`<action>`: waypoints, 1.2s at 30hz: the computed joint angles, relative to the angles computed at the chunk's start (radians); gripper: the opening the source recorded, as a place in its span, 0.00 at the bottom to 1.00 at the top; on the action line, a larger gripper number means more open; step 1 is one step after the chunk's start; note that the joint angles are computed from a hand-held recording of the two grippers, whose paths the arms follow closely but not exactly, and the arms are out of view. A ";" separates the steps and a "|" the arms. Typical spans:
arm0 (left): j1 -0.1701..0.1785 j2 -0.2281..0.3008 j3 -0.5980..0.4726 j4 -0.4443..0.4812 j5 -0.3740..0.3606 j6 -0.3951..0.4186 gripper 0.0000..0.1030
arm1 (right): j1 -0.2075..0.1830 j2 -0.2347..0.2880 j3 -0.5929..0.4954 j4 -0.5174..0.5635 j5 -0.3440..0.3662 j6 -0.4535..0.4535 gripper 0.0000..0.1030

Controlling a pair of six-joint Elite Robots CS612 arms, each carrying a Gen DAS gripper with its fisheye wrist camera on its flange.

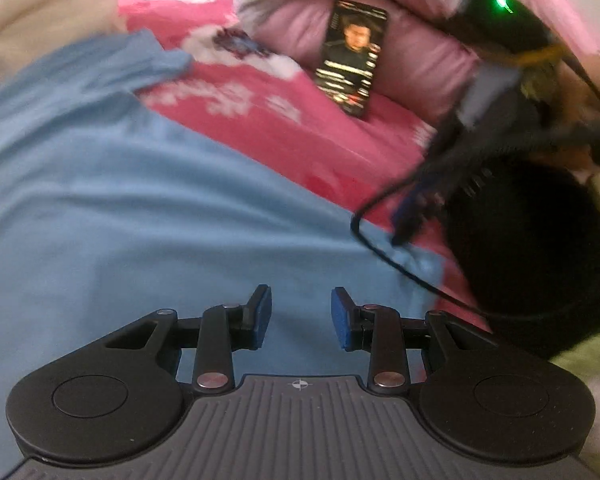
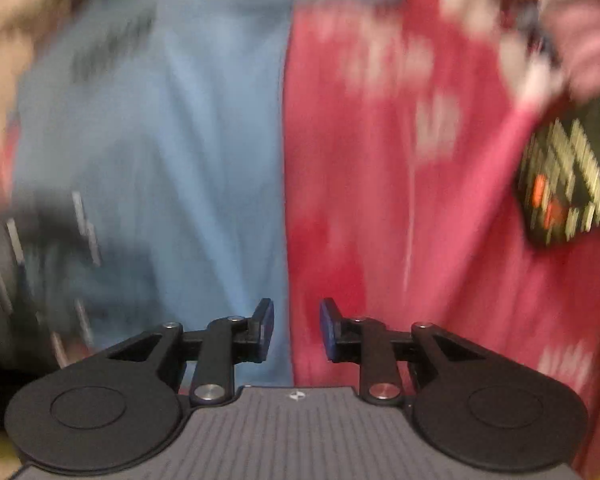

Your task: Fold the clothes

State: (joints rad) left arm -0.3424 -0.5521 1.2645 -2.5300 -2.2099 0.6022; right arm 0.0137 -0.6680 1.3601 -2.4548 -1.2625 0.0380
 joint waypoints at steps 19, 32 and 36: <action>0.005 0.027 -0.042 0.231 -0.105 0.080 0.32 | -0.020 0.291 -0.328 -0.479 -0.181 0.576 0.05; 0.027 0.057 -0.125 0.418 -0.178 0.122 0.32 | -0.021 0.268 -0.368 -0.432 -0.233 0.500 0.43; 0.042 0.058 -0.149 0.465 -0.164 0.158 0.32 | -0.014 0.355 -0.541 -0.400 -0.162 0.381 0.39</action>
State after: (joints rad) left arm -0.3008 -0.4940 1.1151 -2.0646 -2.3738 0.7604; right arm -0.0003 -0.3127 0.8188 -2.8544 -1.4247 0.4187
